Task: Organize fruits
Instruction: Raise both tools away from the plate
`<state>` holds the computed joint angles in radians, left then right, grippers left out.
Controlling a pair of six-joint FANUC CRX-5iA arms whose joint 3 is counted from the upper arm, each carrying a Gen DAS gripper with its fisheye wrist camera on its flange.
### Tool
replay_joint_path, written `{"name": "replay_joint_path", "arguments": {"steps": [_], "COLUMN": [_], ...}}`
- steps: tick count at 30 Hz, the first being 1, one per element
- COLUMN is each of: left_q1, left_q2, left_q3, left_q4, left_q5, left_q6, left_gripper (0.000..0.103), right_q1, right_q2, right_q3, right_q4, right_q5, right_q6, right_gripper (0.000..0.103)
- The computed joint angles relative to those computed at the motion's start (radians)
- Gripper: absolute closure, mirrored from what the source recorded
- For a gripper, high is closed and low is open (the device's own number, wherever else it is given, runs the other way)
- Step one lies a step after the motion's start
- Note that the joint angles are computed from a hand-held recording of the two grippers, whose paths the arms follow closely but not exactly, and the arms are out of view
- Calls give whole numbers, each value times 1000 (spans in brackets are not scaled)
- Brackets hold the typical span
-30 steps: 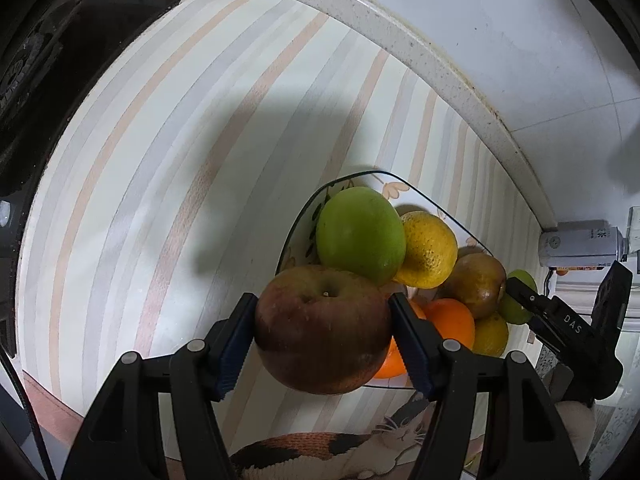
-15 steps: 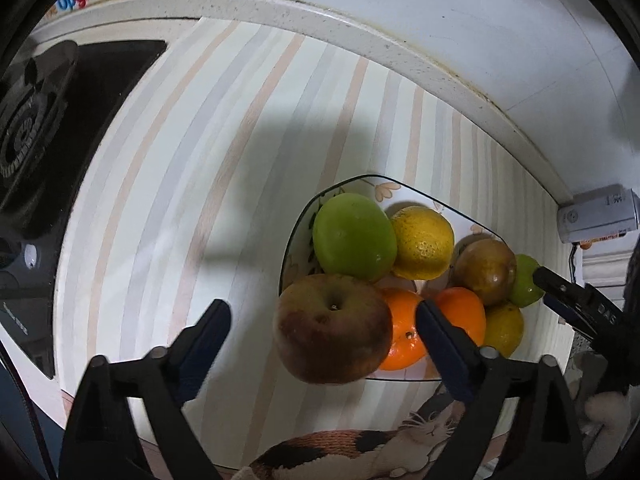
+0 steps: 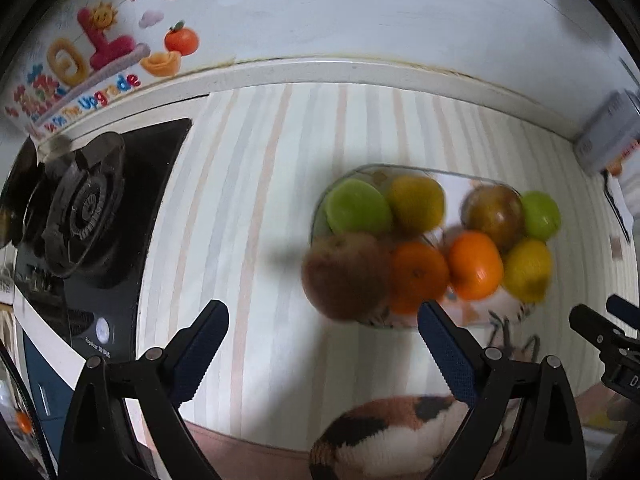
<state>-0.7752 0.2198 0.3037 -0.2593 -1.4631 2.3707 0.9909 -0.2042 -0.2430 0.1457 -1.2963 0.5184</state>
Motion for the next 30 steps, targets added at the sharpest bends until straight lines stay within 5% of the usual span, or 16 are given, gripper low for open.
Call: {"name": "replay_joint_path", "arguments": {"steps": [13,30], "left_q1": [-157,-306], "left_q2": [-37,-25], "left_q3": [105,321], "left_q4": [-62,-153], "left_q5": [-42,-187], "left_q6": [64,126], "left_gripper": [6,6], "right_q1": [211,552], "right_q2": [-166,-300], "right_q3": [-12,79], "right_q4": [167,382], "right_q5": [-150,-398], "right_q6": [-148,-357], "right_gripper": [8,8]}}
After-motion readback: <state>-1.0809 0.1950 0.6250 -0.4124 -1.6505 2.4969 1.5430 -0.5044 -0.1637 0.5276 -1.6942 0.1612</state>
